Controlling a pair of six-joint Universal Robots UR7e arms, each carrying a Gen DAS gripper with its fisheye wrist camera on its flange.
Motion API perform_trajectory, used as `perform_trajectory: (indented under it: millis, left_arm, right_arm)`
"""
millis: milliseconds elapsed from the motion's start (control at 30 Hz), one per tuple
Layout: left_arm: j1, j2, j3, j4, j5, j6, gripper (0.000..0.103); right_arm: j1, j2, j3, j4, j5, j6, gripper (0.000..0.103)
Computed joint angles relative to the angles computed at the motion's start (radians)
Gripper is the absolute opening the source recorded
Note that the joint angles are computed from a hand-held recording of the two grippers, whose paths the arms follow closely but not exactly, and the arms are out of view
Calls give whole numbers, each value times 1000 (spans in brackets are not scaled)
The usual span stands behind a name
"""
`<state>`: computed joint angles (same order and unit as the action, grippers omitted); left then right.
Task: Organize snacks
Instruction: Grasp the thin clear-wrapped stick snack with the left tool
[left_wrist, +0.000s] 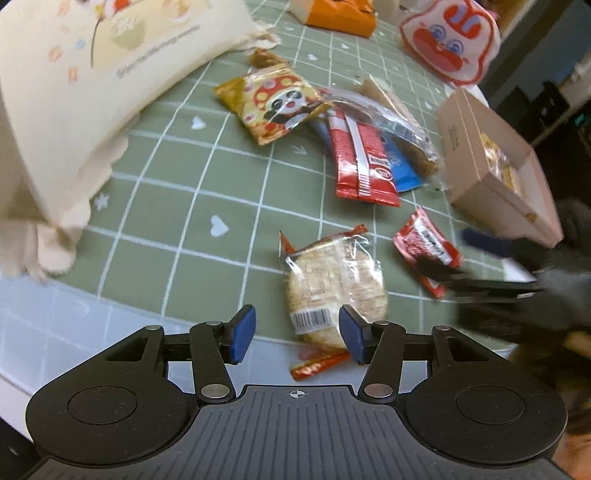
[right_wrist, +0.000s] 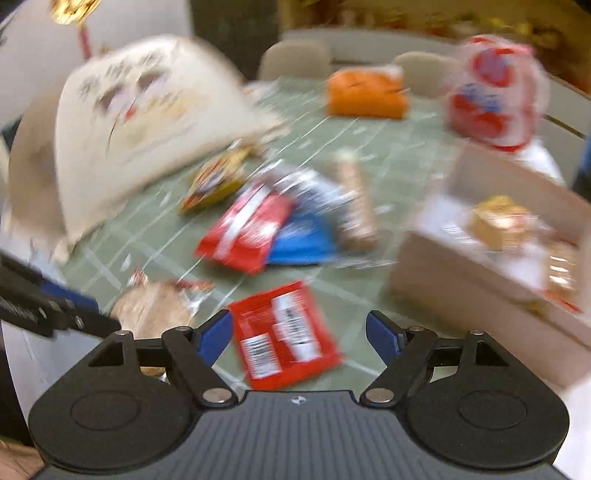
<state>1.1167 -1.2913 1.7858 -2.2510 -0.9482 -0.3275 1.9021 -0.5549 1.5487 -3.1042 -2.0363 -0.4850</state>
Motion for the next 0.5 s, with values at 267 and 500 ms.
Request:
perform_trajectory:
  millis: [267,500]
  left_arm:
    - [-1,46,-12,-40,-15,18,55]
    - [0,107,-54,-49,-56,78,57]
  right_arm:
    - [36,53,-12,-76,-236,95,68]
    - [17,-78,170,-142,-209,223,68]
